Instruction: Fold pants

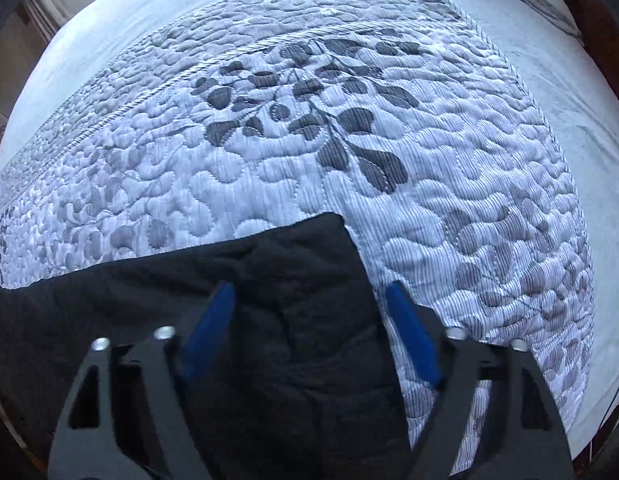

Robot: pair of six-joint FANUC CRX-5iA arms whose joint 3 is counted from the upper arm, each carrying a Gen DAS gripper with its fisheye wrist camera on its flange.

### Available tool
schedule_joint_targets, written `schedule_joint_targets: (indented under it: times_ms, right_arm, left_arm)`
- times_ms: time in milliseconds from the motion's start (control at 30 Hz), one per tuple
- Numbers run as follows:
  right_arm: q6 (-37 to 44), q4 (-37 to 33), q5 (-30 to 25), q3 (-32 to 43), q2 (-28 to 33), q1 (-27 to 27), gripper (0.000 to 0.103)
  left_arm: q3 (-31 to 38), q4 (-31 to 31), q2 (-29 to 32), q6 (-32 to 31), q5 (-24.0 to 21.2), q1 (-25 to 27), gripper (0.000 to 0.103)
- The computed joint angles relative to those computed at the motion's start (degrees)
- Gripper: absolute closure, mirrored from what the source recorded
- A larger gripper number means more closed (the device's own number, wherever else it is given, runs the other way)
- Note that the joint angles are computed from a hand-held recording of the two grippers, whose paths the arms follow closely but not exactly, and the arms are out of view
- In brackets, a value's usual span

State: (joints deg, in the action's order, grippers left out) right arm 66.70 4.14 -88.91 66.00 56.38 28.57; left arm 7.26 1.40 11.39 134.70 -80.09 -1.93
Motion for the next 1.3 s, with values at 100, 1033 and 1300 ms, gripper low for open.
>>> schedule_joint_targets:
  times_ms: [100,1033,1300]
  right_arm:
    - [1.25,2.96,-0.13,-0.44,-0.67,1.06,0.079]
    - [-12.24,-3.19,51.13,-80.37,-67.87,1.0,0.096]
    - [-23.04,2.02,44.73,-92.44,-76.31,6.58,0.096]
  left_arm:
    - [2.05,-2.32,0.62,0.31,-0.89,-1.34,0.092]
    - [-26.72,-18.02,-41.96,19.69,19.3,-22.54,0.091]
    - [-33.44,-24.89,-46.43,36.01,17.55,-33.75,0.085]
